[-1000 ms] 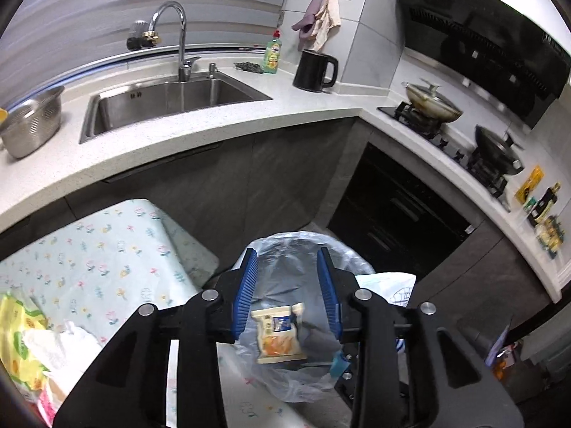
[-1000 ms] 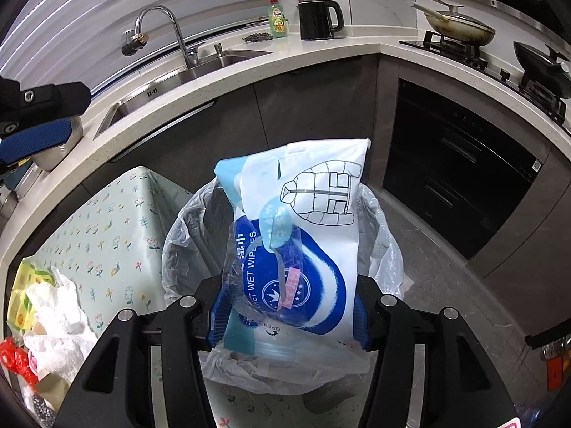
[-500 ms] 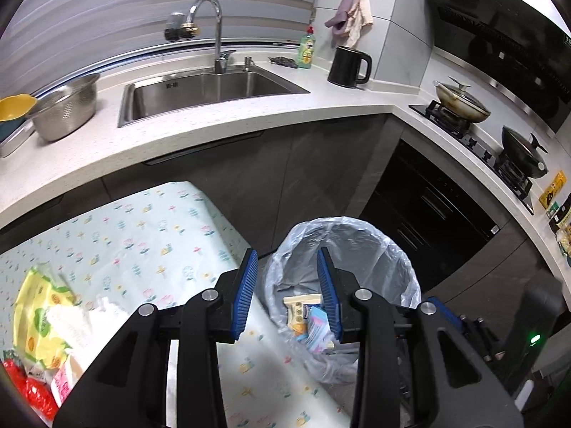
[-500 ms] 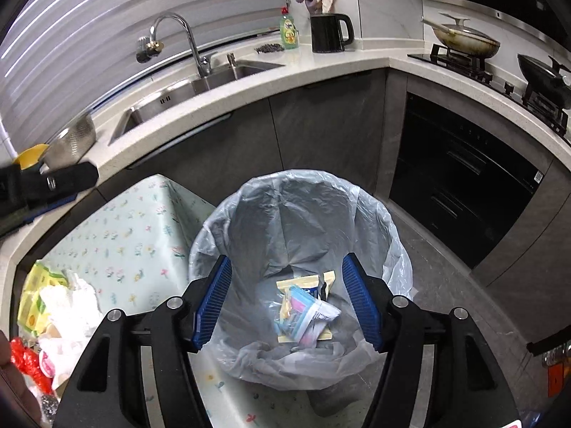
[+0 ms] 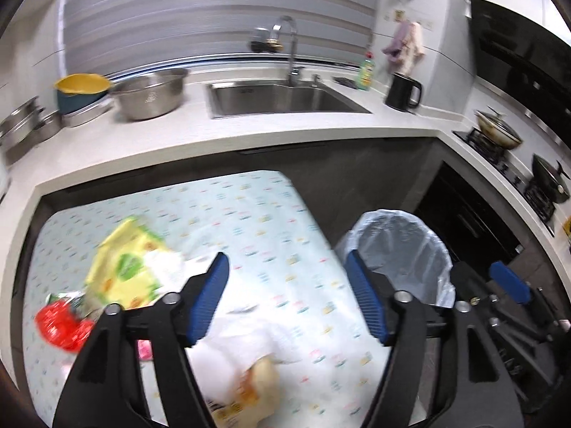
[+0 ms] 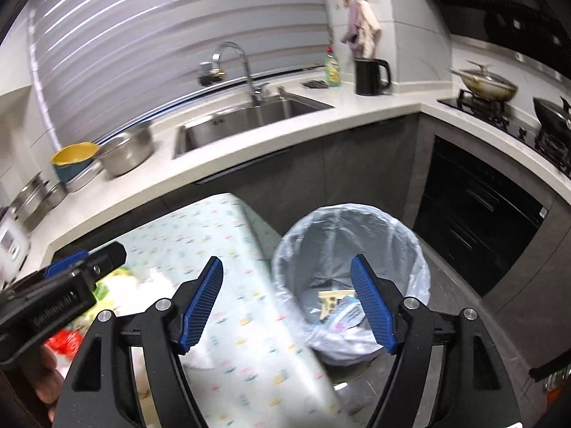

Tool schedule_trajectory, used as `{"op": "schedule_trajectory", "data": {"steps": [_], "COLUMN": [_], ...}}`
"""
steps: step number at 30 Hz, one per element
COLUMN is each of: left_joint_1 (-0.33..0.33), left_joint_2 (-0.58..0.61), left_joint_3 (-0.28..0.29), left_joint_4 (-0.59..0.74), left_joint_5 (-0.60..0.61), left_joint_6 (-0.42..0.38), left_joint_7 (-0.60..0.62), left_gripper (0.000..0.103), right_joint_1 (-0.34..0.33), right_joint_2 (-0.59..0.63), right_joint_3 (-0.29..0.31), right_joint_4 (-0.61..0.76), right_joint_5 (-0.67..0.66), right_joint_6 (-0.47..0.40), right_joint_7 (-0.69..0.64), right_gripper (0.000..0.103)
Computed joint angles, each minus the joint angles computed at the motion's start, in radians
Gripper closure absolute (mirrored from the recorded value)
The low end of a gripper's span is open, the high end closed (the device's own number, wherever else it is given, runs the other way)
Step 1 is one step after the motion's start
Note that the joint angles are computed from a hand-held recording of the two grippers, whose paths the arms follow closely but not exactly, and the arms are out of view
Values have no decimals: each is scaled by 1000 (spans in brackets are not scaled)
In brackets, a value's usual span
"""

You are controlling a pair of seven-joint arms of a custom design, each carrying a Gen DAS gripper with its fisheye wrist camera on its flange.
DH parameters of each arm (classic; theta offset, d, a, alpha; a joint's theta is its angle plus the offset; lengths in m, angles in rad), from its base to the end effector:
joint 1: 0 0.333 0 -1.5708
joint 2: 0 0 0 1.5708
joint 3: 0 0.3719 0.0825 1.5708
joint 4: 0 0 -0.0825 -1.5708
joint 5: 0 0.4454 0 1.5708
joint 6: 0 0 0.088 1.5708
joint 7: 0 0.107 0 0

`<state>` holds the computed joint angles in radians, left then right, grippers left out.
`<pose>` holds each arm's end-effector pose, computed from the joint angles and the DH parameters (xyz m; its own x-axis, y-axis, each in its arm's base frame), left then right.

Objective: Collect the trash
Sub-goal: 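Move both tools back from the bin toward the trash pile, then grasp the clear plastic bag with the left tool while the right tool grasps a kraft paper bag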

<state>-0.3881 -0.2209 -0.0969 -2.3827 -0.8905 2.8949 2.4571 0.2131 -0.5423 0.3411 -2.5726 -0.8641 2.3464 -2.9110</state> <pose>0.4979 -0.2128 0.4958 -0.5865 -0.8037 0.1005 -0.5896 0.3386 -0.7333 0.3748 0.2271 0.4891 -0.5924 -0.7908 -0.1537 -0.4410 0.4780 -0.7596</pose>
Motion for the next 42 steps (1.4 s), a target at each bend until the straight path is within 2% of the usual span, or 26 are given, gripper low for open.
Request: {"op": "schedule_trajectory", "data": {"steps": [5,8,10,16,20,23,26,29,34,42], "left_joint_1": [47,73,82,152,203,225,240,268,322,414], "left_joint_2": [-71,-91,-97,-80,-37,-5,34,74,137,222], "left_joint_3": [52,87,121,185,222,243,269,267,234,157], "left_joint_4": [-88,-137,-162,-226,-232,-227,-207,-185,-138,-54], "left_joint_5": [19,68,95,220,273,289,256,204,139,17], "left_joint_6": [31,71,83,145,154,165,153,150,117,-10], "left_joint_7": [14,7,7,-33,-74,-76,-54,-15,36,137], "left_gripper": [30,23,23,19,19,19,19,19,19,18], "right_joint_1": [40,72,95,169,224,260,284,301,315,327], "right_joint_2": [65,116,153,278,357,402,430,454,483,524], "right_joint_3": [45,51,48,30,-1,-24,-50,-68,-91,-116], "right_joint_4": [71,107,130,197,227,243,244,249,260,284], "right_joint_5": [-11,-23,-31,-53,-48,-42,-28,-16,-5,14], "right_joint_6": [-21,-15,-4,11,20,21,33,33,45,52], "right_joint_7": [5,17,27,62,72,77,80,80,80,64], "right_gripper": [28,28,28,28,28,28,28,28,28,28]}}
